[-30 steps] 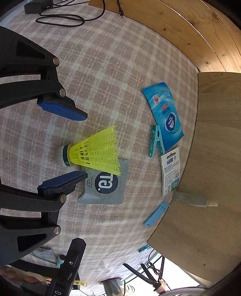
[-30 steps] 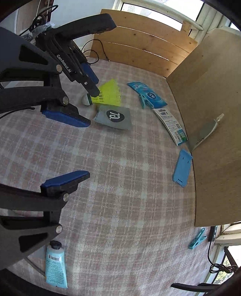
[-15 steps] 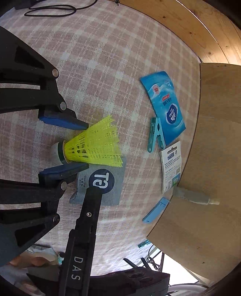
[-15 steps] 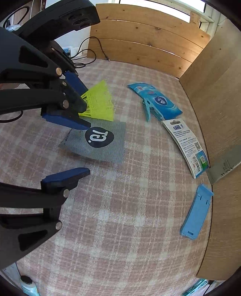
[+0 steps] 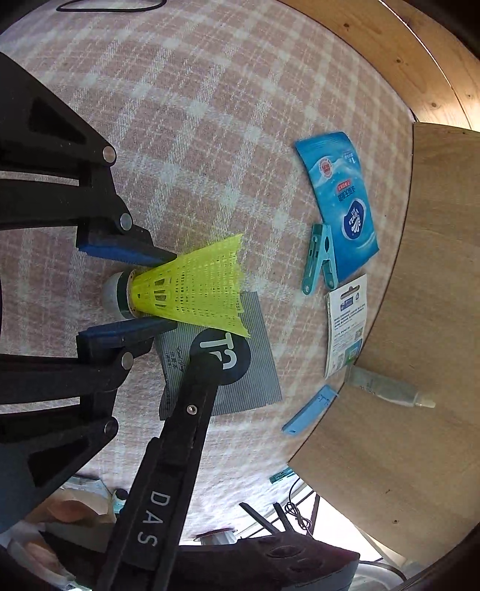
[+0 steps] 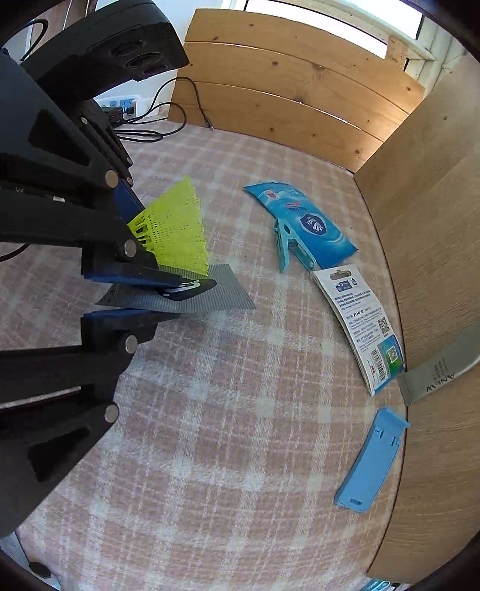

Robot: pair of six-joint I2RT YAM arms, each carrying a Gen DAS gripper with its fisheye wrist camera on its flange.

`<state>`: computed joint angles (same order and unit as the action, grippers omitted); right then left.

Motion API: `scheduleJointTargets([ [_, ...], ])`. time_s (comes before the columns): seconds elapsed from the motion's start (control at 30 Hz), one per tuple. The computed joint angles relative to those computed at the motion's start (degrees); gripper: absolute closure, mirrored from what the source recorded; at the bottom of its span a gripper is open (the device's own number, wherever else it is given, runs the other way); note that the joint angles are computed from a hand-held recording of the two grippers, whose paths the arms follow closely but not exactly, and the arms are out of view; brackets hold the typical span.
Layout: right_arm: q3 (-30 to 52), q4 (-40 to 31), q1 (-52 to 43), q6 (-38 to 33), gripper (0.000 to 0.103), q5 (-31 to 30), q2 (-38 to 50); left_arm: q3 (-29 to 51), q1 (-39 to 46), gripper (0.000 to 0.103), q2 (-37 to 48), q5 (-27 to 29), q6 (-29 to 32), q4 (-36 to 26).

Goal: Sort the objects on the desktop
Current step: 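Carry the shuttlecock and TG packet over the black tray with both grippers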

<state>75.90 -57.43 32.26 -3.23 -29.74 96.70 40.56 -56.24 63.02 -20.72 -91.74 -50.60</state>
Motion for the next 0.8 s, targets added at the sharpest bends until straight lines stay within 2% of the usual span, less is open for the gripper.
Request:
scheduleJointTargets([
  [0.23,-0.8,-3.0,-3.6,-4.3,0.094,1.3,-7.1,6.7,-5.9,0.078,2.6,-4.0,-3.9,-6.4],
  [0.53,-1.8,-14.0,-18.3,-13.9,0.094,-0.7,-17.8,24.1,-15.6,0.077,12.9,-9.6,-7.7,-19.1],
  [0.8,0.9,-26.0,-37.2,-28.9,0.094,-2.7,-24.4,38.4,-20.3,0.077,23.9,-9.8,-2.3,-20.7],
])
